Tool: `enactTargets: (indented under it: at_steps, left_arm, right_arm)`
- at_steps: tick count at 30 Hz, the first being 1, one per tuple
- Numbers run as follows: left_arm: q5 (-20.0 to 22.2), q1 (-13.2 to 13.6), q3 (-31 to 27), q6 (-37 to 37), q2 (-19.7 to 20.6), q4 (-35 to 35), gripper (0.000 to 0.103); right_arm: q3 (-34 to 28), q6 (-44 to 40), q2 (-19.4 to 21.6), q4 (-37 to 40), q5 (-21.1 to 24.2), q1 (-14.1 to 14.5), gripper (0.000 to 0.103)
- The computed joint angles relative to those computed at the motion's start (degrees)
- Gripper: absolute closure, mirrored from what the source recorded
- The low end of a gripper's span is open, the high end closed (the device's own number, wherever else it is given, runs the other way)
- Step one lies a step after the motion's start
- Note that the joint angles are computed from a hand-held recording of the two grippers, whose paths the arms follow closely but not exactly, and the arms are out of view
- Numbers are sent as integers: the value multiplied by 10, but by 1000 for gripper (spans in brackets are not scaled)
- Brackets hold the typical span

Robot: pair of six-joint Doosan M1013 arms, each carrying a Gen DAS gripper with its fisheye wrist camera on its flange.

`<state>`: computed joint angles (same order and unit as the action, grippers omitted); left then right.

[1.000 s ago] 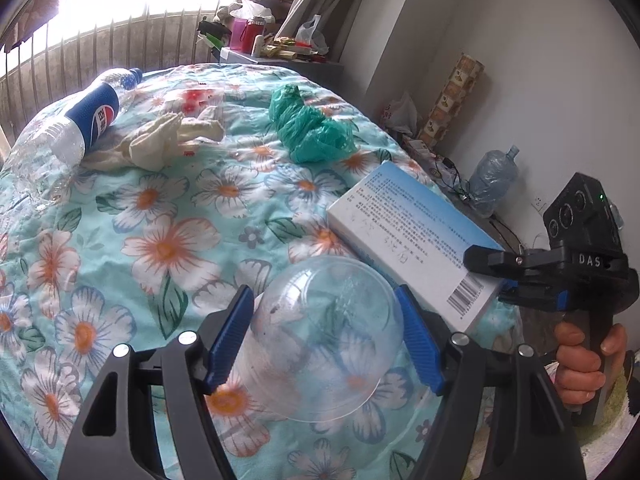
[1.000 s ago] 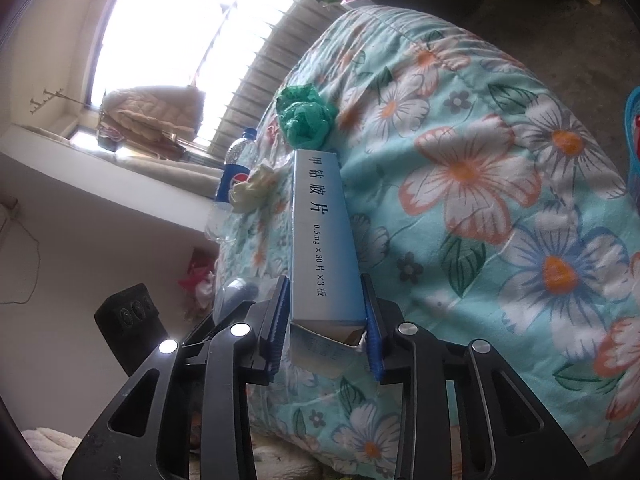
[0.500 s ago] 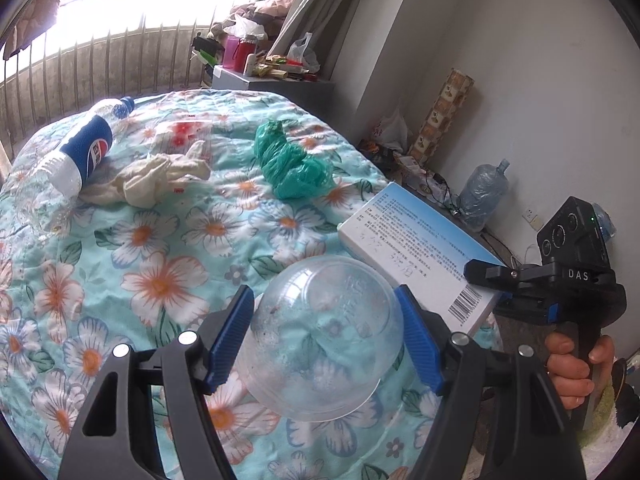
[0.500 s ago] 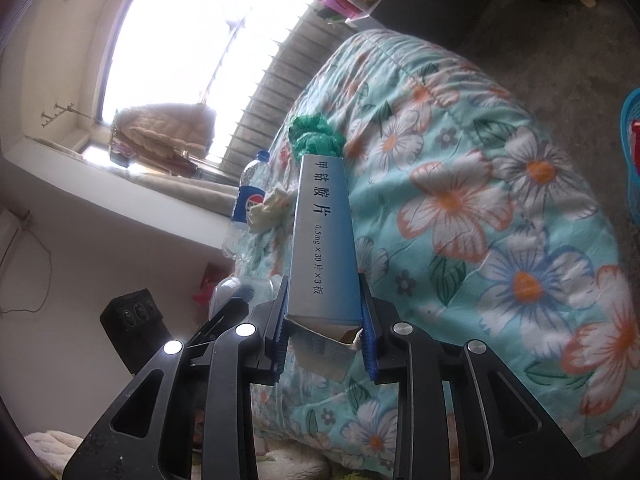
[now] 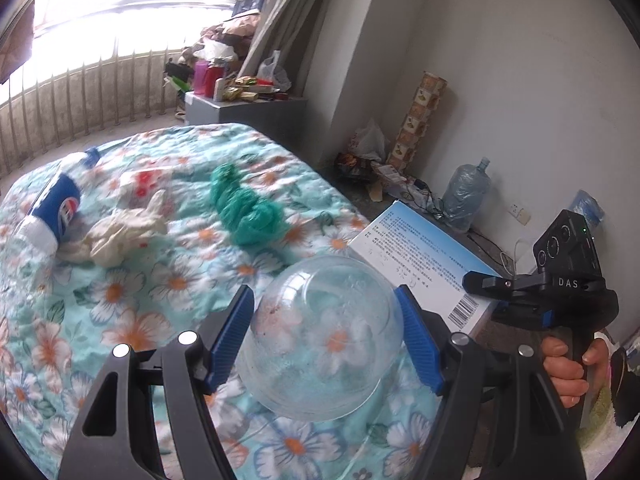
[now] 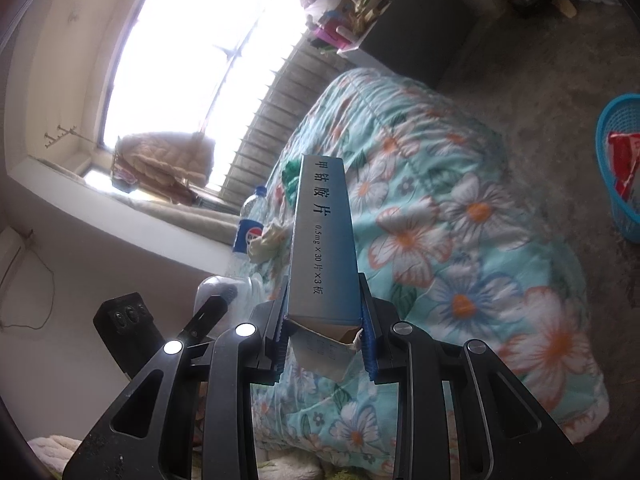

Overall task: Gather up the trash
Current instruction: 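Carry the cup and medicine box over the blue wastebasket and open both tools, then move both open tools back over the bed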

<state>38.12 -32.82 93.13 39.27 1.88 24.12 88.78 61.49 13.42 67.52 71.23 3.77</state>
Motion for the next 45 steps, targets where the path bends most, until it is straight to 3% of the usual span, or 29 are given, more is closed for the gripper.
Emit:
enactTargets:
  at_steps: [8,14,18,21,24,27,30,32,33,34,35,37,39,41,45]
  left_arm:
    - [-23,4,-69,154,53,-108,33]
    - [-1,7,-168,318,126,-255,33]
    - [65,9,-262,389,196,-340,33]
    - [135,11,-340,414,255,-395,33]
    - [200,8,-419,430,315,-426,33]
    - [271,3,-514,429,384,-430,33]
    - [310,-1,-591,417,437,-428,33]
    - [313,-4,-636,406,469,-422,33]
    - [318,-4,-662,402,487,-424,27]
    - [341,-4,-704,391,514,-421,18]
    - [367,-5,-747,378,541,-417,17]
    - [413,-4,-822,351,587,-414,17]
    - [412,-2,-815,320,587,-416,17]
    - [366,4,-740,325,550,-454,17]
    - [326,6,-674,348,506,-450,17]
  right_arm:
    - [15,0,-16,21,-39,-41,75]
    - [33,28,-41,2,-135,-92,75]
    - [45,109,-57,-81,-224,-116,75]
    - [53,184,-57,-153,-257,-128,75]
    - [53,269,-46,-230,-269,-123,75]
    - [44,314,-24,-260,-270,-115,75]
    - [28,340,2,-270,-273,-111,74]
    - [17,345,22,-266,-285,-111,70]
    - [13,344,29,-265,-285,-112,68]
    - [5,358,45,-270,-286,-112,64]
    - [0,366,53,-271,-281,-112,50]
    - [-10,391,71,-300,-277,-111,47]
    - [-20,453,83,-354,-258,-105,46]
    - [-3,434,77,-315,-264,-111,46]
    - [21,416,54,-311,-283,-110,46]
